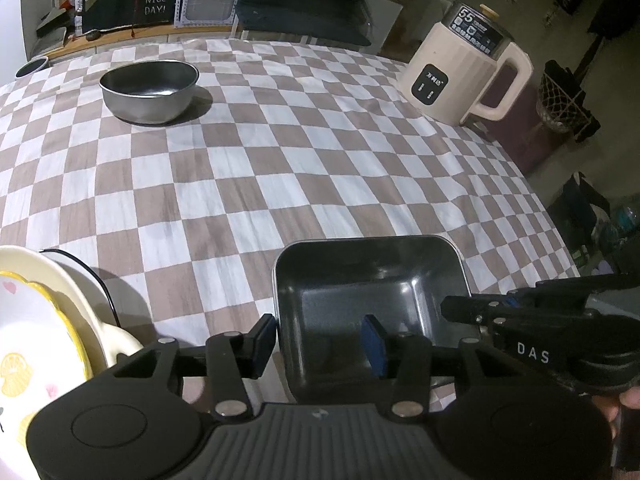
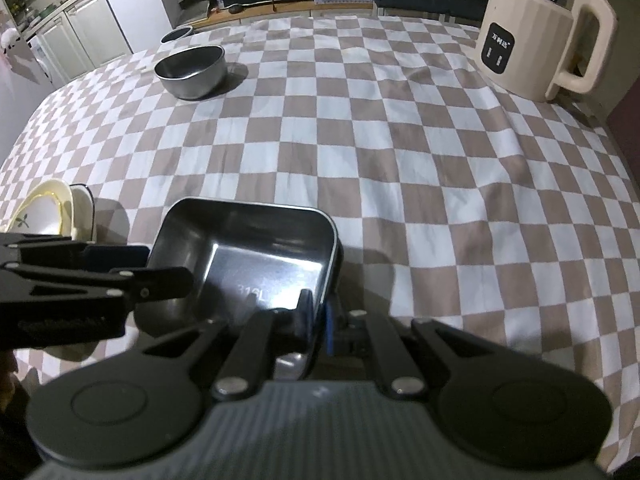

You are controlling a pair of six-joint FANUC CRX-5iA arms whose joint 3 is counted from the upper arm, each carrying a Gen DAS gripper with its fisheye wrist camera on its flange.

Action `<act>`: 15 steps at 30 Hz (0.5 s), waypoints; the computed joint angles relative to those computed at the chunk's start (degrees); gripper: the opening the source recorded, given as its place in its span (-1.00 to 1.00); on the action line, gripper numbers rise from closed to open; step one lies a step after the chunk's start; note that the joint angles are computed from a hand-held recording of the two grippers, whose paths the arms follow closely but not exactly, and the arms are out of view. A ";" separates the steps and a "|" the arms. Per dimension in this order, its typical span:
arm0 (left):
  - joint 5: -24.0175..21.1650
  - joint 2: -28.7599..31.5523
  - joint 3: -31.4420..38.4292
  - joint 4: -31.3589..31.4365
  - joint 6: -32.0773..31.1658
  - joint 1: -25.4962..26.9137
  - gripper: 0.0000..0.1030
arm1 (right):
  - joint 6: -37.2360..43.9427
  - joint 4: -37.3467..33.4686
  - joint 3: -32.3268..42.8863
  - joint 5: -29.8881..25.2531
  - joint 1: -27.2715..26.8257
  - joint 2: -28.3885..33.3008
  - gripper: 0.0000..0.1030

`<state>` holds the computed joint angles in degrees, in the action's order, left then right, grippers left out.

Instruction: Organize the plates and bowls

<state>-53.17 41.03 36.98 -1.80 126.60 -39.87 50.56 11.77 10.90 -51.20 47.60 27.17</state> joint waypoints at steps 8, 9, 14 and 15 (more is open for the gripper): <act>-0.73 -0.05 -0.26 0.53 -1.03 0.21 -0.06 | 0.26 -0.02 1.88 -2.17 -0.10 1.71 -0.81; -0.71 0.02 -0.18 0.48 -0.99 0.17 -0.07 | 0.65 -0.66 2.31 -2.48 -0.30 1.93 -0.78; -0.08 -0.45 -1.30 1.76 -2.12 0.55 -0.09 | 2.57 -3.71 2.67 -2.38 -1.13 1.72 -0.79; 0.12 -0.53 -1.50 2.02 -2.37 0.58 -0.10 | 2.63 -3.59 2.55 -2.11 -1.08 1.68 -0.82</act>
